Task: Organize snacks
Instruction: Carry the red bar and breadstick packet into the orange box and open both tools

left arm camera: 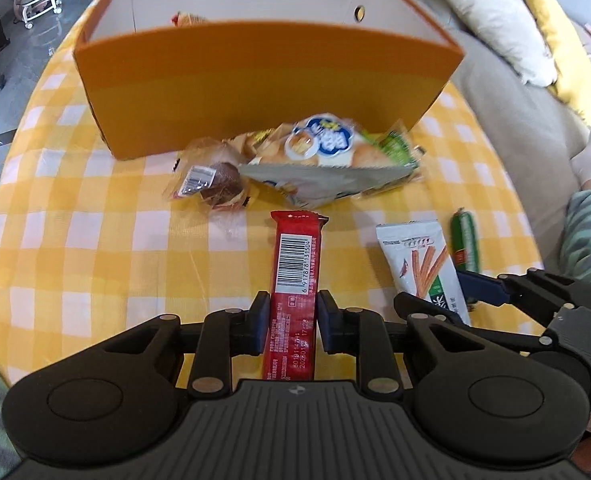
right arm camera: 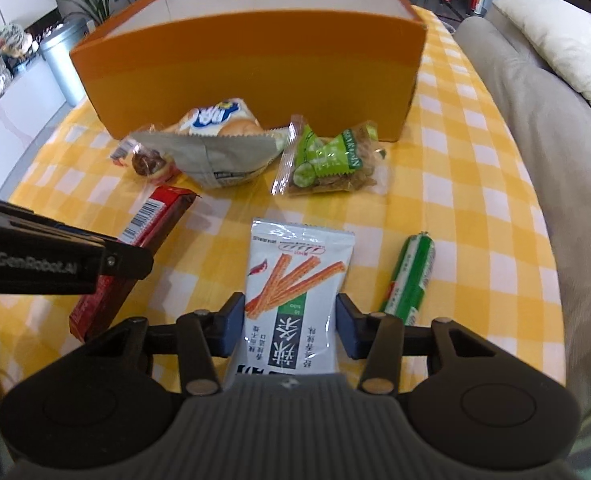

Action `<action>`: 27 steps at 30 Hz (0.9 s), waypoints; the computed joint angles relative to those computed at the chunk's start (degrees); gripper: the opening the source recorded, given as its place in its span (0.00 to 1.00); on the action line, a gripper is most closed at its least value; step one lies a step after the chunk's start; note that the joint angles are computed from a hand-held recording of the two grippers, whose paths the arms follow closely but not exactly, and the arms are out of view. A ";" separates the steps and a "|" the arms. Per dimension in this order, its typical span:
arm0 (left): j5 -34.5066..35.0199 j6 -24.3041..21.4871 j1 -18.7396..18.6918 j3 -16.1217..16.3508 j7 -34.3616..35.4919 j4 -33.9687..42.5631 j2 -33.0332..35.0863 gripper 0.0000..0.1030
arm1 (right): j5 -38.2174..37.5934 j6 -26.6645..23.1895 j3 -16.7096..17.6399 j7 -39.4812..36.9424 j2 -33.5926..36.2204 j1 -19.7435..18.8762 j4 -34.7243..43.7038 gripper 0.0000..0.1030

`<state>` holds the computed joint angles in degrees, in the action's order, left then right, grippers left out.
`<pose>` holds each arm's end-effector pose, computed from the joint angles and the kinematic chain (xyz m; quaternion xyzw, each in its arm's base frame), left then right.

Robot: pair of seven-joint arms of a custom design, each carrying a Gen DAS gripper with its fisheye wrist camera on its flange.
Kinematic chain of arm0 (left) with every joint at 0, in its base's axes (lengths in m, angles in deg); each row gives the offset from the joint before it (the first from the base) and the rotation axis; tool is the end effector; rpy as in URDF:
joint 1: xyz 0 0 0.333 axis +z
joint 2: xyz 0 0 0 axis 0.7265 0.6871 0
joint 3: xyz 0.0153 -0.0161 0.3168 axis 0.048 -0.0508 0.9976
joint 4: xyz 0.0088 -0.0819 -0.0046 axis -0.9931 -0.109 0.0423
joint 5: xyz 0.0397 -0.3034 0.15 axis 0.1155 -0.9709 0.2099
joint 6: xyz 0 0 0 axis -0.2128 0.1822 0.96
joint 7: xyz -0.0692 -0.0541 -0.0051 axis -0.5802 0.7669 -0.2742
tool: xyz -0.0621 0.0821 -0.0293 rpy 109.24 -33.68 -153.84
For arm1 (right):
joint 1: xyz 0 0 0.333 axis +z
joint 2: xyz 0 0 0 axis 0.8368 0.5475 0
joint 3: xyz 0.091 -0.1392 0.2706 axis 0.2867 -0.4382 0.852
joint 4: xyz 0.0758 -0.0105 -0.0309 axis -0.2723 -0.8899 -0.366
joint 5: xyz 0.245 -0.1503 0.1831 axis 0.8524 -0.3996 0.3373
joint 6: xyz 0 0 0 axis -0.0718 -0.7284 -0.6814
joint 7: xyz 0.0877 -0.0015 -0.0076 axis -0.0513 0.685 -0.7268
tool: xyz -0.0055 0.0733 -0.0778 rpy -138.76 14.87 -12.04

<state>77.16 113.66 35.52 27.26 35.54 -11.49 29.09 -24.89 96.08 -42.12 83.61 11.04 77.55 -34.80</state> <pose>0.6575 -0.2246 0.4068 -0.6732 0.7073 -0.2073 0.0597 0.6734 0.2775 0.3534 -0.7660 0.5905 -0.1219 0.2230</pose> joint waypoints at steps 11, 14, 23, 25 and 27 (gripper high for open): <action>1.04 6.88 -0.37 0.30 -1.49 -6.70 -7.32 0.27 | -1.82 5.03 -1.69 4.80 -7.15 1.22 -6.97 0.44; 1.90 8.44 -0.70 0.63 -2.20 -6.55 -7.91 0.26 | -2.61 7.47 -2.19 6.07 -8.44 1.45 -7.74 0.44; 3.64 11.27 -0.75 0.59 -0.85 -3.37 -7.75 0.26 | -5.25 12.05 -2.59 6.47 -10.63 1.76 -7.21 0.44; 4.71 11.65 -1.21 1.22 -0.76 -1.73 -7.14 0.26 | -5.50 12.72 -2.68 6.15 -10.40 1.72 -6.10 0.44; 5.44 11.62 -1.44 1.52 -0.34 0.64 -6.01 0.26 | -5.89 13.23 -2.93 5.78 -9.82 1.77 -4.66 0.44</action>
